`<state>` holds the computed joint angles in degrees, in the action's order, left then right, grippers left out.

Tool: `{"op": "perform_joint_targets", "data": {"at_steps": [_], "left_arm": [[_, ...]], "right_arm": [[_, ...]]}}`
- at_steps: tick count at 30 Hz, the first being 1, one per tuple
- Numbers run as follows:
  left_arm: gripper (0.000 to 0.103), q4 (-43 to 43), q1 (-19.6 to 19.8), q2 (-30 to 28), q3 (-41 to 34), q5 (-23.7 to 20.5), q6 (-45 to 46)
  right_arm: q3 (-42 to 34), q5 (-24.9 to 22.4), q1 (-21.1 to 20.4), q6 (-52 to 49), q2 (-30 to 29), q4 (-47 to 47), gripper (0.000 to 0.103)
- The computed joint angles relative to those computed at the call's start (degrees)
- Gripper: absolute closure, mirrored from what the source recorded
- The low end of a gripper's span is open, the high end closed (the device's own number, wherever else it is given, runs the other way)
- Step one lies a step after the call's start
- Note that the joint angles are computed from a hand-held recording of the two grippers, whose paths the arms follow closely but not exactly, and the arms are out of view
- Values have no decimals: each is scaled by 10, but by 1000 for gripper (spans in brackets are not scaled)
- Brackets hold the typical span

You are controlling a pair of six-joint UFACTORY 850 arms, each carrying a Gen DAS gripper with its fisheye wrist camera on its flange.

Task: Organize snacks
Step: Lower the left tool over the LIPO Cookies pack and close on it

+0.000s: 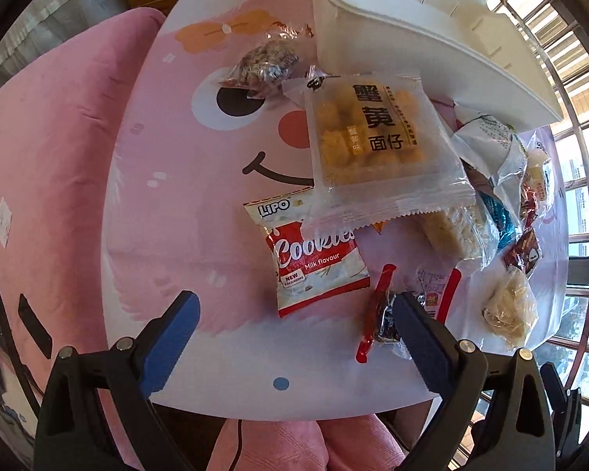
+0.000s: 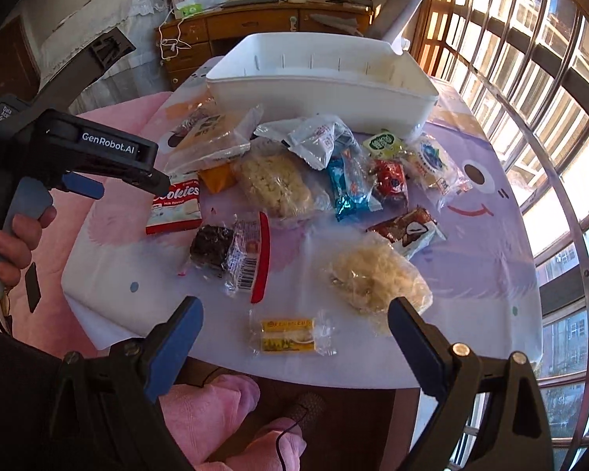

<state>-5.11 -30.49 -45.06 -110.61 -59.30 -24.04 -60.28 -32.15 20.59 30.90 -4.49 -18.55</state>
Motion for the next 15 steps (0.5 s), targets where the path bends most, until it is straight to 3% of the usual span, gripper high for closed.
{"op": "perform_joint_targets", "data": {"at_steps": [8, 15], "left_arm": [[5, -2, 1, -88, -105, -66, 2], [8, 6, 2, -145, -191, -117, 14]], "right_arm": [[-37, -68, -3, -5, -55, 46, 9], [-61, -114, -13, -39, -91, 98, 17]]}}
